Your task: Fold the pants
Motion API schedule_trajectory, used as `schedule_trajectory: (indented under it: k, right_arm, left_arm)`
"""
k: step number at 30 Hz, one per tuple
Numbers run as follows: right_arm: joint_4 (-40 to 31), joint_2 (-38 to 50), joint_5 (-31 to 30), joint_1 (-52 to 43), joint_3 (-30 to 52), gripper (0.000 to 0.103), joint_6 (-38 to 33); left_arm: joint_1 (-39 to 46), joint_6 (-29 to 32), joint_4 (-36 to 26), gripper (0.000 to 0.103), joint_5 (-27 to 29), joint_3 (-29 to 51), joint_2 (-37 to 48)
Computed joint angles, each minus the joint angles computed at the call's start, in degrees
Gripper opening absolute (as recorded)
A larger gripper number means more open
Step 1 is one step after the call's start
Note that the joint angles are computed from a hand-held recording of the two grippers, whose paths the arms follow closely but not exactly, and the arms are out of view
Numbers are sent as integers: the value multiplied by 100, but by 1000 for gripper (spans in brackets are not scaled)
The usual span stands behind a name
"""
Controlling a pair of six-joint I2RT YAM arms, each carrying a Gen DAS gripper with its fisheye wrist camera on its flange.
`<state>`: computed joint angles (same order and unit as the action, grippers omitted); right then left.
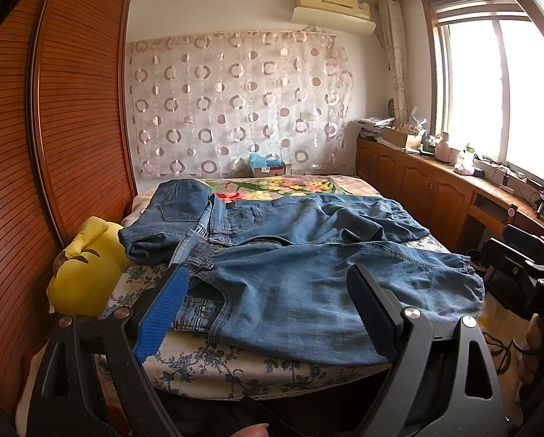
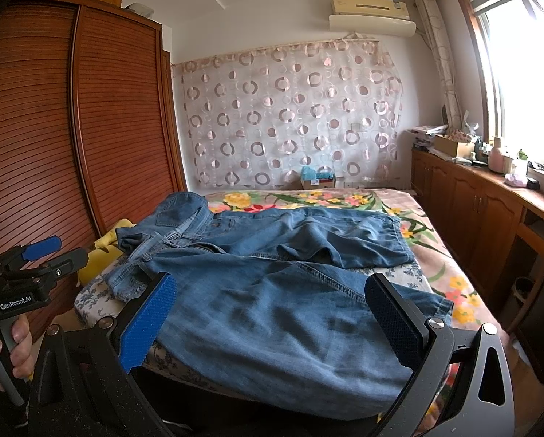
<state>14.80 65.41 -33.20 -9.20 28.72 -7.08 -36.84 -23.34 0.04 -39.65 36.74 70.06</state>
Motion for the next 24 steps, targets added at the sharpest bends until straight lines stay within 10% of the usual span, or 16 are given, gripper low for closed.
schedule_trajectory:
  k: [24]
  right_arm:
    - [25,457,66,-126,152,103,-184]
  left_arm:
    - [182,-164,-351,90,377,341,408]
